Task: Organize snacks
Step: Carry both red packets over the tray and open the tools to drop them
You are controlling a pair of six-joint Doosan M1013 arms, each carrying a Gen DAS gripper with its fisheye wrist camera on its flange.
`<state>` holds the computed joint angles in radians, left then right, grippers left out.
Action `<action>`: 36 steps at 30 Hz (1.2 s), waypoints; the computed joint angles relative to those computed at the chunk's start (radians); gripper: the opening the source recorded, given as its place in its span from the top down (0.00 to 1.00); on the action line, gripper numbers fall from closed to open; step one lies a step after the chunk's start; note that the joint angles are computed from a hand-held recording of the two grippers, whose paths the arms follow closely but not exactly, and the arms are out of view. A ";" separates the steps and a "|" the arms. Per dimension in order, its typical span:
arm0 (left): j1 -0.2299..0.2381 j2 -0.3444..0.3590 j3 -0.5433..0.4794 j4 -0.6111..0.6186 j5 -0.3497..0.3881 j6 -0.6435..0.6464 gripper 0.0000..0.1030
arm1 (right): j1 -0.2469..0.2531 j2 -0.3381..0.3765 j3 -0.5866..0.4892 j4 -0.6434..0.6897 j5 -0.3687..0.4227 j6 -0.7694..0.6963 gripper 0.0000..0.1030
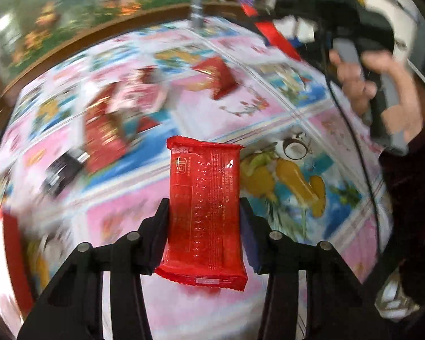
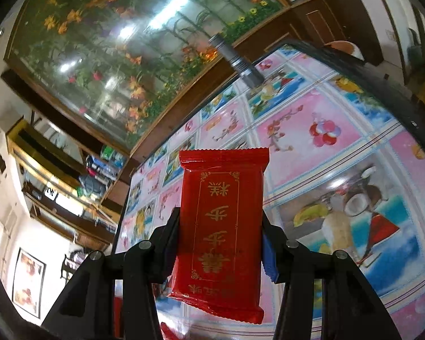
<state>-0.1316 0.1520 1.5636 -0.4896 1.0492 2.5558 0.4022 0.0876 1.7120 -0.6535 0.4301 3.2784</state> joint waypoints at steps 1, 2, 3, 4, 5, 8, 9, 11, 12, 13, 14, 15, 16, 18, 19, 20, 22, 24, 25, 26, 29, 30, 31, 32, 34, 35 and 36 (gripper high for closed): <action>0.015 -0.013 0.011 -0.017 -0.011 0.001 0.57 | 0.003 0.006 -0.007 0.017 -0.002 -0.032 0.51; 0.032 -0.027 0.020 -0.039 -0.017 0.006 0.57 | 0.007 0.012 -0.013 0.021 0.001 -0.052 0.51; 0.053 -0.041 0.028 -0.066 -0.017 0.011 0.57 | 0.014 0.018 -0.022 0.017 0.009 -0.070 0.51; 0.077 -0.054 0.035 -0.097 -0.012 0.017 0.57 | 0.019 0.024 -0.030 0.012 0.017 -0.084 0.51; 0.101 -0.067 0.041 -0.124 -0.010 0.024 0.57 | 0.025 0.029 -0.036 0.004 0.020 -0.092 0.51; 0.144 -0.091 0.057 -0.159 -0.015 0.036 0.57 | 0.044 0.037 -0.031 -0.042 -0.049 -0.033 0.51; 0.159 -0.101 0.065 -0.172 -0.014 0.048 0.57 | 0.055 0.042 -0.037 -0.061 -0.042 -0.020 0.51; 0.177 -0.113 0.076 -0.205 -0.013 0.079 0.57 | 0.104 0.049 -0.061 -0.184 0.017 0.055 0.52; 0.187 -0.117 0.077 -0.225 -0.016 0.098 0.57 | 0.127 0.048 -0.061 -0.261 0.016 0.115 0.52; 0.201 -0.122 0.080 -0.250 -0.022 0.119 0.57 | 0.147 0.047 -0.058 -0.335 0.003 0.173 0.52; 0.215 -0.125 0.080 -0.272 -0.031 0.132 0.57 | 0.170 0.047 -0.057 -0.412 -0.007 0.232 0.52; 0.226 -0.126 0.079 -0.292 -0.042 0.139 0.57 | 0.194 0.051 -0.063 -0.457 -0.009 0.258 0.52; 0.239 -0.127 0.077 -0.311 -0.053 0.148 0.57 | 0.211 0.055 -0.069 -0.473 -0.008 0.259 0.52; 0.268 -0.127 0.077 -0.353 -0.083 0.161 0.57 | 0.251 0.070 -0.094 -0.482 0.001 0.217 0.52; 0.281 -0.123 0.073 -0.365 -0.085 0.159 0.57 | 0.268 0.077 -0.107 -0.481 0.007 0.195 0.52; 0.288 -0.120 0.069 -0.369 -0.085 0.153 0.57 | 0.283 0.086 -0.119 -0.477 0.011 0.175 0.52; 0.310 -0.112 0.063 -0.378 -0.099 0.139 0.57 | 0.305 0.098 -0.135 -0.467 0.002 0.149 0.52; 0.329 -0.106 0.059 -0.390 -0.103 0.135 0.57 | 0.324 0.112 -0.152 -0.447 0.009 0.110 0.52; 0.338 -0.103 0.058 -0.393 -0.107 0.129 0.57 | 0.331 0.120 -0.162 -0.417 0.009 0.070 0.52; 0.345 -0.100 0.056 -0.393 -0.109 0.125 0.57 | 0.333 0.124 -0.168 -0.388 0.003 0.035 0.52; 0.366 -0.096 0.055 -0.400 -0.112 0.117 0.57 | 0.345 0.141 -0.193 -0.316 0.003 -0.049 0.52; 0.373 -0.094 0.054 -0.403 -0.111 0.111 0.57 | 0.347 0.146 -0.200 -0.293 -0.001 -0.075 0.52; 0.377 -0.091 0.052 -0.405 -0.111 0.108 0.57 | 0.346 0.150 -0.206 -0.274 -0.005 -0.099 0.52; 0.379 -0.093 0.054 -0.406 -0.115 0.107 0.57 | 0.349 0.155 -0.214 -0.260 -0.003 -0.118 0.52; 0.386 -0.093 0.054 -0.412 -0.124 0.114 0.57 | 0.349 0.164 -0.228 -0.228 -0.007 -0.163 0.52; 0.387 -0.094 0.054 -0.413 -0.129 0.118 0.57 | 0.350 0.168 -0.233 -0.224 -0.010 -0.173 0.52; 0.388 -0.096 0.056 -0.415 -0.138 0.123 0.57 | 0.353 0.172 -0.241 -0.220 -0.010 -0.184 0.52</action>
<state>0.2569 0.0560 1.6194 -0.9047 0.9115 2.6789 0.7552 0.2597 1.4714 -0.8740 0.4197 3.0947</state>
